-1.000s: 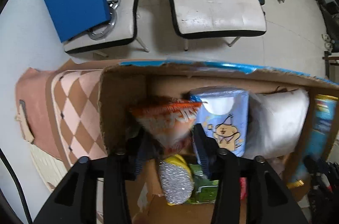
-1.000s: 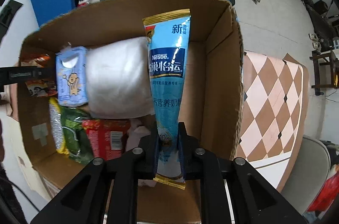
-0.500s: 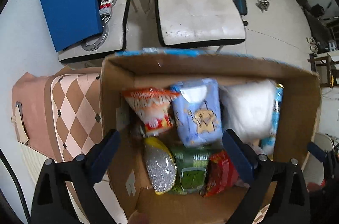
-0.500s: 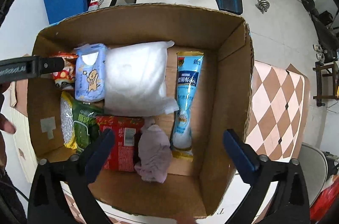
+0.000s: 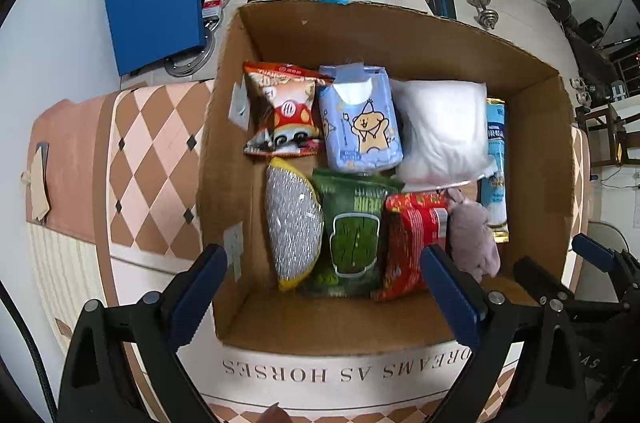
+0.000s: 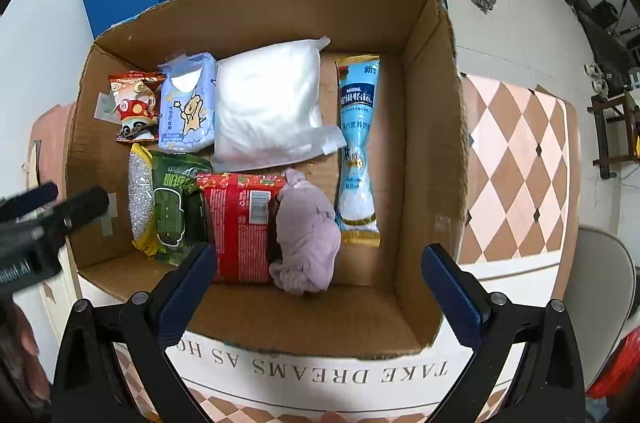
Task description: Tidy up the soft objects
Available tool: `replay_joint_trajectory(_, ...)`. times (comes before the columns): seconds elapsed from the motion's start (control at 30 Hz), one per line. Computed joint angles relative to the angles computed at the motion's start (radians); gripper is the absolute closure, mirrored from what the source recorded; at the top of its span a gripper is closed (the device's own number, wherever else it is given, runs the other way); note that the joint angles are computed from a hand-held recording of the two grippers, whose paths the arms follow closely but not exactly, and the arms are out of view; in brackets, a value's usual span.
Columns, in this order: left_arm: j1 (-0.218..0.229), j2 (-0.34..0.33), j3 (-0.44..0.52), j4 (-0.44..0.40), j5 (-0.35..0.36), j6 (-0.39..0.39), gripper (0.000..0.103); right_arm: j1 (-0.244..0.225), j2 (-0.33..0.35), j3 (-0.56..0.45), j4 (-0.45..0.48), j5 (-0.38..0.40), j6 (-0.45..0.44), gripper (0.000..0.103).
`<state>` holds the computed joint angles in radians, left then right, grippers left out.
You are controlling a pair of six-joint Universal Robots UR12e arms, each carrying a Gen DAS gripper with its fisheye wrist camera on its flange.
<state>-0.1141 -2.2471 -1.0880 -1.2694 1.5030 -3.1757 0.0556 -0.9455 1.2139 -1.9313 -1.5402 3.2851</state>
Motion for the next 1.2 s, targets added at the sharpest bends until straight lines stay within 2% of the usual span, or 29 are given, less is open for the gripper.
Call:
replay_joint_trajectory(0.23, -0.012, 0.122, -0.142, 0.173, 0.064, -0.003, 0.004, 0.015, -0.093, 0.096, -0.114, -0.064, 0.021, 0.000)
replay_joint_trajectory(0.3, -0.019, 0.170, -0.194, 0.222, 0.083, -0.010, 0.004, 0.022, -0.136, 0.140, -0.160, -0.083, 0.017, 0.000)
replay_joint_trajectory(0.43, -0.030, 0.257, -0.291, 0.302, 0.084, 0.000, 0.004, 0.034, -0.227, 0.228, -0.240, -0.085, 0.013, 0.000)
replay_joint_trajectory(0.67, -0.046, 0.406, -0.453, 0.430, 0.082, 0.025, 0.004, 0.059, -0.396, 0.384, -0.376, -0.137, 0.039, 0.000)
replay_joint_trajectory(0.77, -0.050, 0.460, -0.506, 0.468, 0.070, 0.037, 0.004, 0.065, -0.464, 0.444, -0.419, -0.149, 0.073, 0.000)
replay_joint_trajectory(0.9, -0.055, 0.521, -0.560, 0.506, 0.065, 0.063, 0.004, 0.085, -0.538, 0.506, -0.460, -0.205, 0.099, 0.000)
replay_joint_trajectory(1.2, -0.048, 0.642, -0.642, 0.579, 0.049, 0.070, 0.004, 0.132, -0.671, 0.586, -0.495, -0.256, 0.134, 0.000)
